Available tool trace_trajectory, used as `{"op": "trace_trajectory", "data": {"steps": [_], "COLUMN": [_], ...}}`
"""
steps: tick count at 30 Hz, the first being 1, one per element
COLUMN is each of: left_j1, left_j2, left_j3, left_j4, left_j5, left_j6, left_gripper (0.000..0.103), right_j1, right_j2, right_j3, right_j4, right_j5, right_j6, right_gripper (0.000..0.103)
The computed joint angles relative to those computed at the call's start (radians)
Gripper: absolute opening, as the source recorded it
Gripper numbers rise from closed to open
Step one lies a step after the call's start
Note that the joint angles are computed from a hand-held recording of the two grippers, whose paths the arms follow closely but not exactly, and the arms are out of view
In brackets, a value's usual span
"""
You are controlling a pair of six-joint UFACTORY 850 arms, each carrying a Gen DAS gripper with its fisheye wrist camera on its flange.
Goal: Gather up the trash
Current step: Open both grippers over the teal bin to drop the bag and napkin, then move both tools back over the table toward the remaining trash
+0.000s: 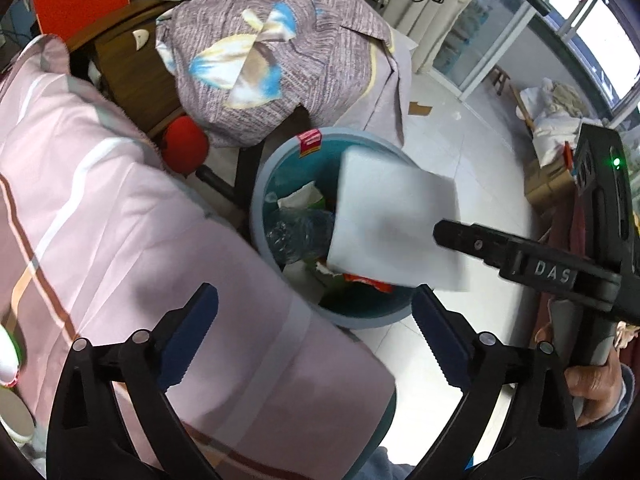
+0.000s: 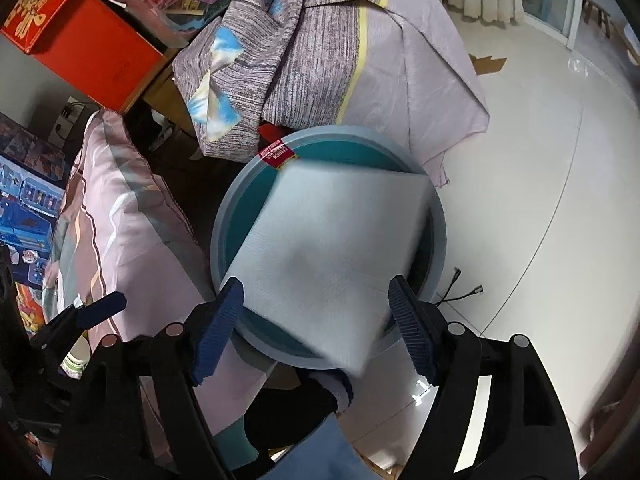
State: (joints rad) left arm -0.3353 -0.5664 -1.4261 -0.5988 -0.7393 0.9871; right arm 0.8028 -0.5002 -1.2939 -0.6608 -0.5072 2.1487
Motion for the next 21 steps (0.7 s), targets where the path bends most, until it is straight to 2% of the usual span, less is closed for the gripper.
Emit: {"op": "trace_trajectory", "data": {"steps": [5, 8, 12, 21], "left_j1": [0.015, 0.026, 0.041, 0.083], "left_j2": [0.014, 0.024, 0.034, 0.072], "left_j3": [0.021, 0.033, 0.043, 0.073], "left_j4": [0.015, 0.018, 0.012, -0.018], "left_j5": [0.012, 0.018, 0.016, 0.013], "left_j6": [-0.008, -0.007, 0.001, 0.031], "left_gripper": [0.098, 0.098, 0.098, 0.098], "right_j1": [-0.010, -0.008, -0.005, 0.011], "right_j2": [-0.016, -0.029, -0.044, -0.086], "right_j3": [-0.015, -0.034, -0.062, -0.152], "right_j4": [0.096, 0.146, 0.196, 0.258], "right_j5": [0.022, 0.009, -0.011, -0.059], "right_j6": [-0.071, -0.108, -0.150, -0.227], "right_gripper": [0.076, 0.078, 0.085, 0.086]}}
